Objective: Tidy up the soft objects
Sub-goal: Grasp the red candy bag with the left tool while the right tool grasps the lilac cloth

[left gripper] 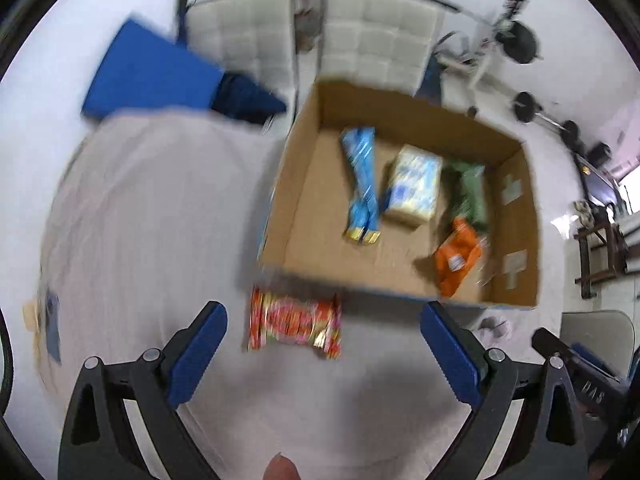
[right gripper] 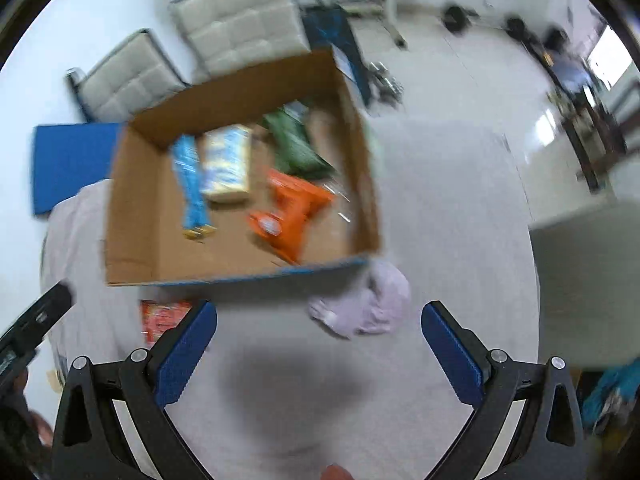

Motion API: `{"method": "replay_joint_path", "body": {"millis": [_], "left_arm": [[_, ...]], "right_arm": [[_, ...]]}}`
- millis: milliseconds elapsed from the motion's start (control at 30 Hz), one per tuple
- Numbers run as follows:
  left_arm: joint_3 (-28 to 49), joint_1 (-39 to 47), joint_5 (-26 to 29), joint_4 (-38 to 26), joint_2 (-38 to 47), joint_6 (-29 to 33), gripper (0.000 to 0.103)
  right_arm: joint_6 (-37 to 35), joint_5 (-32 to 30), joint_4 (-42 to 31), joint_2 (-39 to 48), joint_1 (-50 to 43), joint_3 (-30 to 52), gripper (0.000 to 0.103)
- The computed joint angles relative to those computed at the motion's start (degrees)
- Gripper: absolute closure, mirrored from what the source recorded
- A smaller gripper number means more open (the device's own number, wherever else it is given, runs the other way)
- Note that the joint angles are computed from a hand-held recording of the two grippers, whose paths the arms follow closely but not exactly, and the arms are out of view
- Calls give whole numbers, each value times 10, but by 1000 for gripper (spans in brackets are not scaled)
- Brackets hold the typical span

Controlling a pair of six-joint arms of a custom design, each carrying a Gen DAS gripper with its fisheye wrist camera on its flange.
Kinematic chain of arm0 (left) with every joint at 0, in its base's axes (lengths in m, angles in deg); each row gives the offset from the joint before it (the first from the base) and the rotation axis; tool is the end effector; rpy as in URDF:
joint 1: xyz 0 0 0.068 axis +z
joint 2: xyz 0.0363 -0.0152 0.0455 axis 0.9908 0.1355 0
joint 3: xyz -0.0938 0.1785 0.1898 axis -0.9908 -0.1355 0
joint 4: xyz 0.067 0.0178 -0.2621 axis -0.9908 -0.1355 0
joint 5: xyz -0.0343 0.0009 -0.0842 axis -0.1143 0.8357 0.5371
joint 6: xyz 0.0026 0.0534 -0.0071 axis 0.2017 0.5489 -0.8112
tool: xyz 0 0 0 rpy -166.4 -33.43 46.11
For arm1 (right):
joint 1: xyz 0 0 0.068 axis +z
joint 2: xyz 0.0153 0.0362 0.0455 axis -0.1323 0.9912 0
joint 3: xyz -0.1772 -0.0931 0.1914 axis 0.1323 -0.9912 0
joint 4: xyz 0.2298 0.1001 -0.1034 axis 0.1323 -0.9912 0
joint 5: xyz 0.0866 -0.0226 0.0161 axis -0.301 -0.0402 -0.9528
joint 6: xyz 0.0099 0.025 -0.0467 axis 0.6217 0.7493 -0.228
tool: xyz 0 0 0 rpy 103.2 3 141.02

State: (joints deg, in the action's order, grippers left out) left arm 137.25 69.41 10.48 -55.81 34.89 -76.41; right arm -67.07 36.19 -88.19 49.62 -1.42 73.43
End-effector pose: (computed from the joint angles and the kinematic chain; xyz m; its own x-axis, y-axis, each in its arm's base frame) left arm 0.2519 -0.0536 0.3192 -0.8982 -0.3594 -0.2533 -0.3569 0.9324 -0.0575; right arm 0.3191 0.0378 0.2750 -0.9917 0.0313 -0.1246 0.0179 0.9941 0.1071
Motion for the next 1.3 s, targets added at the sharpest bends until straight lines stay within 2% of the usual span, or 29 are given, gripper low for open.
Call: {"method": "replay_joint_path", "body": {"millis": [200,367,400,467,500,533,633,667,867,1000,1167,1300], "left_arm": [[-176,51,86,73,-9,-46,4],[-273,141,194,155,1,-93,4],[-287,158,213,170,2,-106,4],[-308,183,237,204,12,-132,4],[-312,188,240,216,17,-142,4],[-315,190,240,227,22,-148,4],[-314,181,225,258,53,-163,4],[-314,175,220,264,60,-165,4],[-327,108,188,291,91,-183,4],[-364,105,186,317,73,-185,4],[-392,137,170,287,50,-127,2],[-407,170,141,230,-4,-91,2]], "right_arm": [[9,-33,84,88,-60,-106,0],[84,-104,154,164,-101,-134,0],[97,-111,169,170,-104,-141,3],[108,-113,177,181,-103,-142,21],[118,-109,185,177,-101,-146,24],[120,-111,196,170,-100,-153,34],[111,-108,203,163,-87,-160,46],[107,-105,202,161,-83,-162,47],[86,-80,202,149,-63,-172,48],[82,-66,203,138,-50,-183,48],[96,-60,209,125,-27,-198,49],[115,-57,219,124,-1,-205,49]]}}
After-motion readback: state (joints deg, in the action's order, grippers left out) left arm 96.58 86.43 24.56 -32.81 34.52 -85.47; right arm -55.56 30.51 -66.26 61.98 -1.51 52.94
